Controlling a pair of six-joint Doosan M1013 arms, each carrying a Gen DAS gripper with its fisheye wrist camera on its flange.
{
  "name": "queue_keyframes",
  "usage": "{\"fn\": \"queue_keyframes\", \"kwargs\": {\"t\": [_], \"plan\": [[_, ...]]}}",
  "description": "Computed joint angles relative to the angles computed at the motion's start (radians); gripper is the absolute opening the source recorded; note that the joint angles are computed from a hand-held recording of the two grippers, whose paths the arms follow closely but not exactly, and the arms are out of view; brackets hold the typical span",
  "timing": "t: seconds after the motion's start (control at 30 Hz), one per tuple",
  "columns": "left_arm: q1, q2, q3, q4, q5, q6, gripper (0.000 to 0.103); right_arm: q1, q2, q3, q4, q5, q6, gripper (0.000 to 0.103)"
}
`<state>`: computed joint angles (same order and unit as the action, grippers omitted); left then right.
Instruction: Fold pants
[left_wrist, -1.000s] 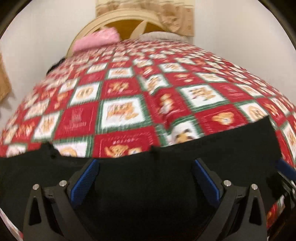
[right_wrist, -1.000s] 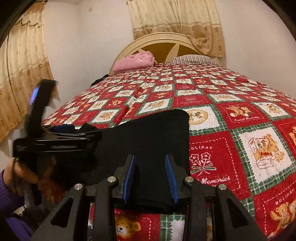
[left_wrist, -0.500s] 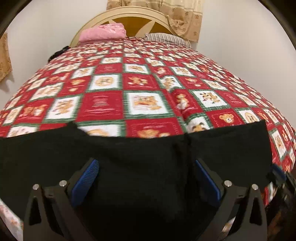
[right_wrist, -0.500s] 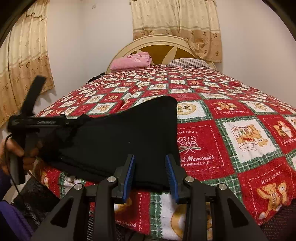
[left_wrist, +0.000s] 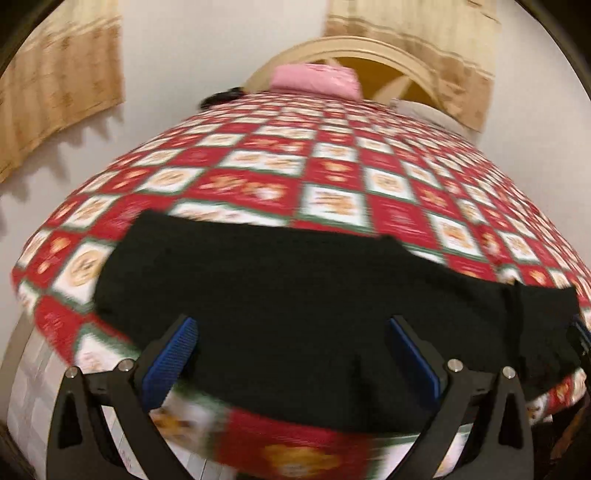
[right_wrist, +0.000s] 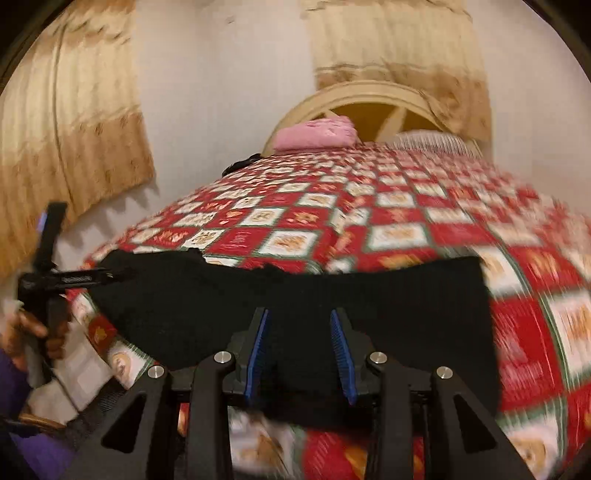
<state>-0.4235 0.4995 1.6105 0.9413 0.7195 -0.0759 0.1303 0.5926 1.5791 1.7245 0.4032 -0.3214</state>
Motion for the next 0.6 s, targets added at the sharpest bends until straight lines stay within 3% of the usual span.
{"fn": "queue_keyframes", "kwargs": {"t": [0.07,0.23,0.3,0.43,0.47,0.6], "plan": [[0.007,-0.017,0.03,0.018,0.029,-0.058,0.103,0.02,0.024,-0.047,-0.038,-0.004,0.055,0.036],[0.025,-0.049,0.093,0.045,0.067,-0.175,0.103,0.051,0.101,-0.179,-0.363,0.023,0.457,0.036],[0.03,-0.056,0.113,0.062,0.066,-0.217,0.103,0.06,0.139,-0.23,-0.522,0.077,0.637,0.036],[0.042,-0.057,0.132,0.056,0.104,-0.242,0.103,0.079,0.141,-0.216,-0.482,0.037,0.559,0.053],[0.044,-0.061,0.142,0.062,0.106,-0.26,0.103,0.083,0.137,-0.212,-0.48,0.025,0.548,0.053],[0.066,-0.077,0.179,0.106,0.037,-0.382,0.103,0.083,0.101,-0.152,-0.218,0.025,0.287,0.053]]}}
